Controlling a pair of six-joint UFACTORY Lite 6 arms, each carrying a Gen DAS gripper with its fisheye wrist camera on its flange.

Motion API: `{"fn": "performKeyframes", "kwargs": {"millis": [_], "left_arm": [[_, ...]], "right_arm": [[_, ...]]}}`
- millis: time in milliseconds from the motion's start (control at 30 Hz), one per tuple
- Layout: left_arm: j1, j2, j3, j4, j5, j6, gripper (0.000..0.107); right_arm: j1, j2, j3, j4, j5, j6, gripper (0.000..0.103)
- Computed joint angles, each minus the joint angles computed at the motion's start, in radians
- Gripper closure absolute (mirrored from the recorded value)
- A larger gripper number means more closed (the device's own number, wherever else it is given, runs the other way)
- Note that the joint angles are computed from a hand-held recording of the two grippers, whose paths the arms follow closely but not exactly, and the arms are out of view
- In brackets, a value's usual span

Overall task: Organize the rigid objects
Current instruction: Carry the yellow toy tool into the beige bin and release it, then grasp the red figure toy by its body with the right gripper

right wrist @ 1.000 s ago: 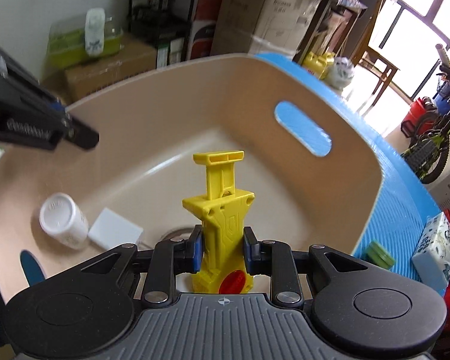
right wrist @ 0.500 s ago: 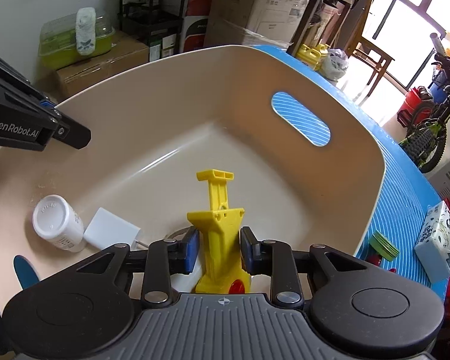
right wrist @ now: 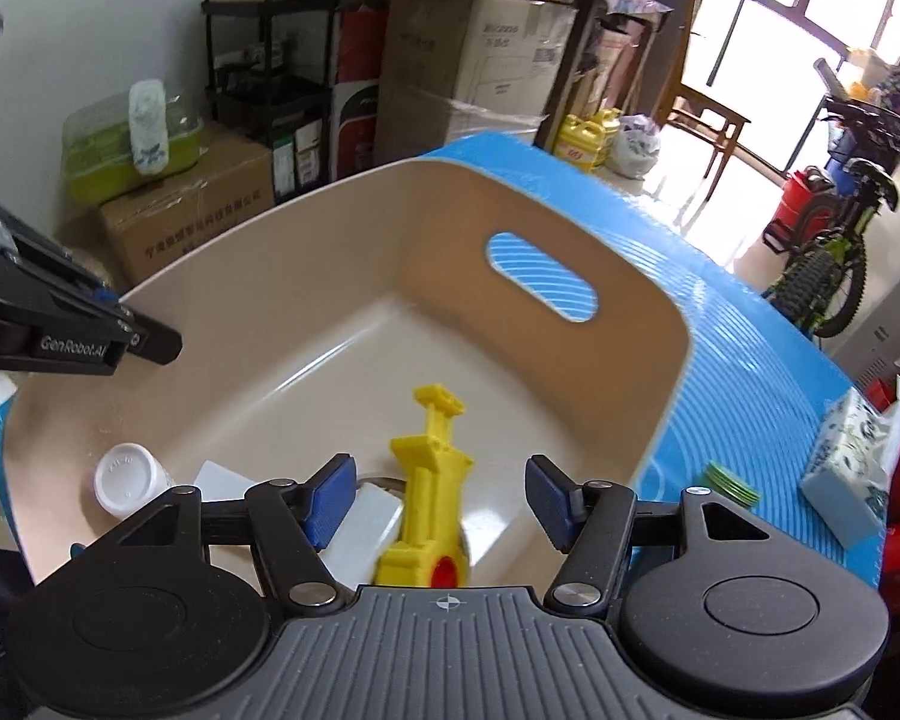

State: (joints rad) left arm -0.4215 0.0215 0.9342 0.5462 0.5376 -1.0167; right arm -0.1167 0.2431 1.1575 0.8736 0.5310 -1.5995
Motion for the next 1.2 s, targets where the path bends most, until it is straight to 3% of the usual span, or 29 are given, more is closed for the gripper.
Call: {"fn": "performKeyframes", "kwargs": {"millis": [333,633,867,1200], "left_arm": [[0.004,-0.002,-0.001,-0.003,-0.001,0.005,0.102],[0.003,-0.001,-0.001,-0.002,-0.001,0.004,0.102],[0.001,0.000,0.000,0.002,0.001,0.002,0.102],[0.000,0.000,-0.002,0.005,0.001,-0.002,0.102]], "right_arm": [[-0.206,0.024,0.113,0.082,0.119,-0.043,0.032],[-0.315,0.139,0.234,0.085,0.047,-0.055,0.032],[-0.341,0.293,0.294,0.108,-0.078,-0.061,0.032],[-0.342,0.532,0.461,0.055,-0.087,0.110,0.036]]}}
